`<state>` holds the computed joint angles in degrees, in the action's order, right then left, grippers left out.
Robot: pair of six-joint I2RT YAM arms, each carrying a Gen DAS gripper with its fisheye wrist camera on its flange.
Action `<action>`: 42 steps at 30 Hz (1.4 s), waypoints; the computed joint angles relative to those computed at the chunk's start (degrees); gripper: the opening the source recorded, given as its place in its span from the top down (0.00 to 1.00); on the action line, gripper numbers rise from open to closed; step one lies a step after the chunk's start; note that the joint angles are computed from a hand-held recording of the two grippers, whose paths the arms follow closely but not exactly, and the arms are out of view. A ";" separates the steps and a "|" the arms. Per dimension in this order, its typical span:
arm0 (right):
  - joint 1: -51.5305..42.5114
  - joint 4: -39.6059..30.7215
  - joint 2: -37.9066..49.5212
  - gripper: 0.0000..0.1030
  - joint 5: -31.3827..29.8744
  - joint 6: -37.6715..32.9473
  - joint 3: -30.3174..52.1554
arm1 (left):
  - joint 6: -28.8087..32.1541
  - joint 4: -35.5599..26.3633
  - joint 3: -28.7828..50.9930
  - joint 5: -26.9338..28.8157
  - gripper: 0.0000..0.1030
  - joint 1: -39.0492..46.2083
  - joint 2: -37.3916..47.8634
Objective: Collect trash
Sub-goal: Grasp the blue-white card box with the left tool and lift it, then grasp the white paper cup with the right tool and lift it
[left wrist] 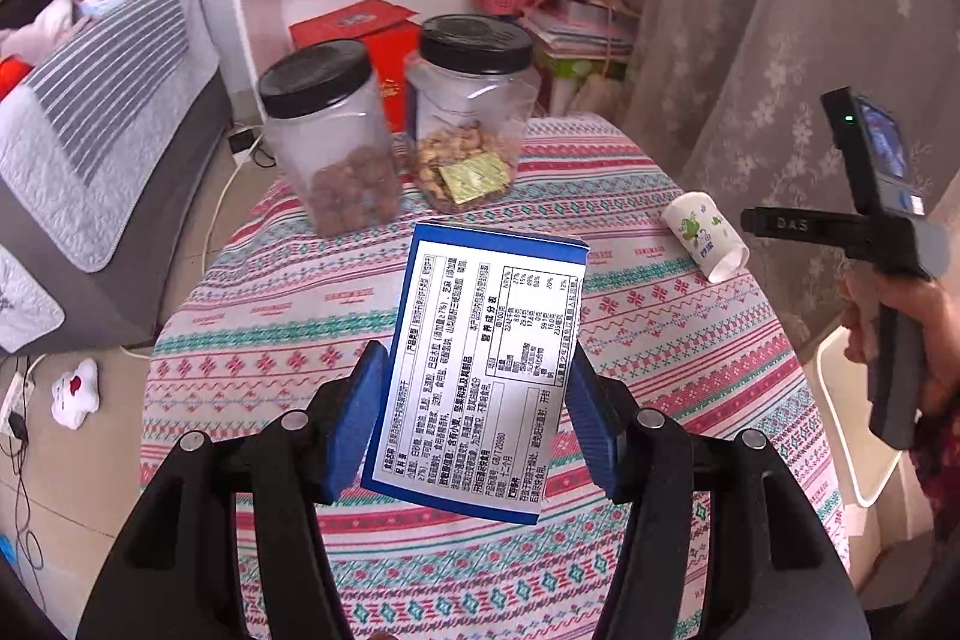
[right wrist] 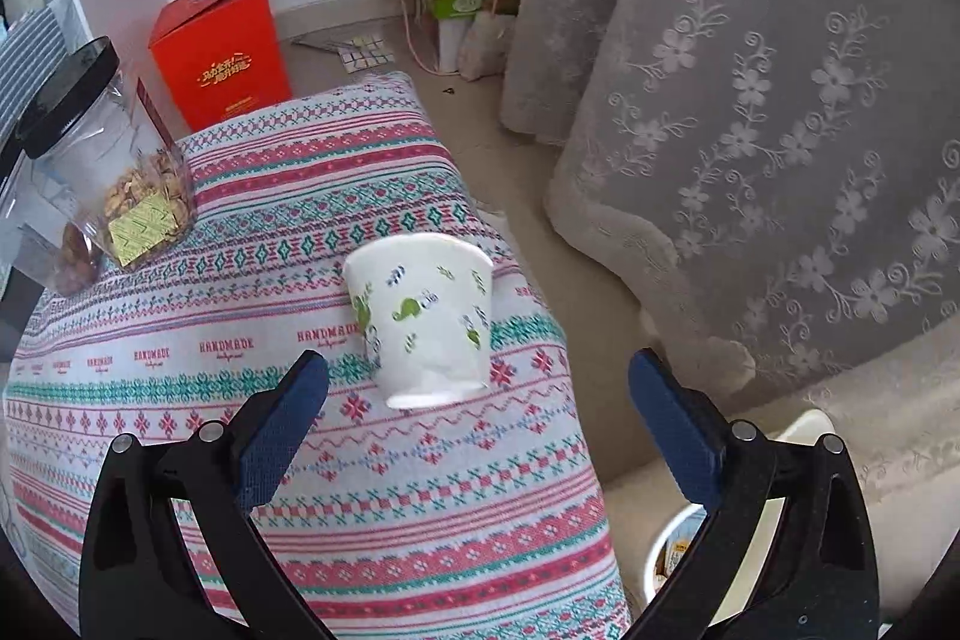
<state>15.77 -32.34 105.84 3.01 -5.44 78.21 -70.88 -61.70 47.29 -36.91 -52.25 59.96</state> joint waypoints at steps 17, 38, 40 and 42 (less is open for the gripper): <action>3.92 -15.70 26.93 0.27 0.06 -1.96 28.31 | 3.89 -0.67 -6.85 0.68 0.44 6.42 -10.44; 12.07 5.59 -10.84 0.48 -7.25 -0.67 -10.03 | -3.82 -6.44 -4.84 -4.01 0.44 2.73 -10.69; 13.67 6.71 -16.70 0.47 -7.04 -0.30 -13.36 | -6.95 -8.41 -3.80 -5.73 0.44 0.43 -10.16; 14.84 7.33 -22.08 0.47 -6.89 0.30 -15.91 | -10.32 -10.58 -2.64 -7.55 0.44 -2.09 -9.46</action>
<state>30.61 -25.01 83.76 -3.88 -5.14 62.30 -81.19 -72.28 44.65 -44.46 -54.34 50.51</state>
